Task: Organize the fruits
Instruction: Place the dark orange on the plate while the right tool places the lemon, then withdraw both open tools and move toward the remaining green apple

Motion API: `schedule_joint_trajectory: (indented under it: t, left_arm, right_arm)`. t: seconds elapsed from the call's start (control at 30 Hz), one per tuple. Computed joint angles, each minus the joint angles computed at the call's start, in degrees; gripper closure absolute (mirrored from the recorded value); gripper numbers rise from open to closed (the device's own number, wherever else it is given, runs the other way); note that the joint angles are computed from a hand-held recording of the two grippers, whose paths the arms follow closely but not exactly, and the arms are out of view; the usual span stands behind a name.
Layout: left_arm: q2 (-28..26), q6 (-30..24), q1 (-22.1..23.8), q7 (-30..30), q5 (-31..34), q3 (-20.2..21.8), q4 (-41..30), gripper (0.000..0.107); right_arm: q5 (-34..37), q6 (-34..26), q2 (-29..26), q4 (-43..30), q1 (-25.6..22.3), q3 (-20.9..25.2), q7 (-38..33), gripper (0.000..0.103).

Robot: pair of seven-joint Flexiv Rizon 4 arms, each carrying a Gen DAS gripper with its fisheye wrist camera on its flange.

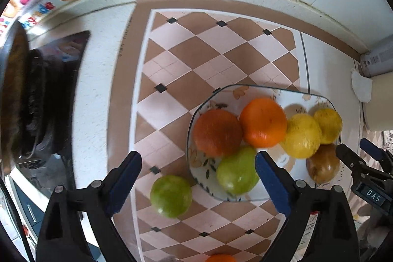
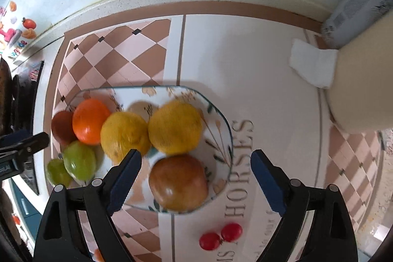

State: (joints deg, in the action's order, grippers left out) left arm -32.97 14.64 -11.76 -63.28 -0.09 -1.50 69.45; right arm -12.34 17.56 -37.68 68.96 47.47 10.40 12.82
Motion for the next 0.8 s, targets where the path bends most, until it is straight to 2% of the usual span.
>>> schedule_joint_trajectory:
  t: [0.07, 0.23, 0.4, 0.8]
  left_arm:
    - [3.7, 3.7, 0.2, 0.0, -0.3, 0.2, 5.3, 0.012]
    - [10.0, 9.5, 1.0, 2.0, -1.4, -0.2, 13.8, 0.013]
    - [13.4, 13.9, 1.8, 4.4, -3.4, -0.9, 19.4, 0.012]
    - [23.5, 17.6, 4.7, 11.6, -12.1, -0.8, 29.0, 0.013]
  right_arm:
    - [-0.6, -3.2, -0.7, -2.3, 1.4, -0.1, 0.9, 0.01]
    - [-2.0, -5.1, -1.4, -5.0, 4.6, -0.6, 4.2, 0.01]
    - [-4.1, -8.9, -2.6, -9.6, 7.8, -1.5, 6.8, 0.01]
    - [-8.7, -16.3, -3.5, -17.6, 14.1, -3.5, 10.3, 0.01]
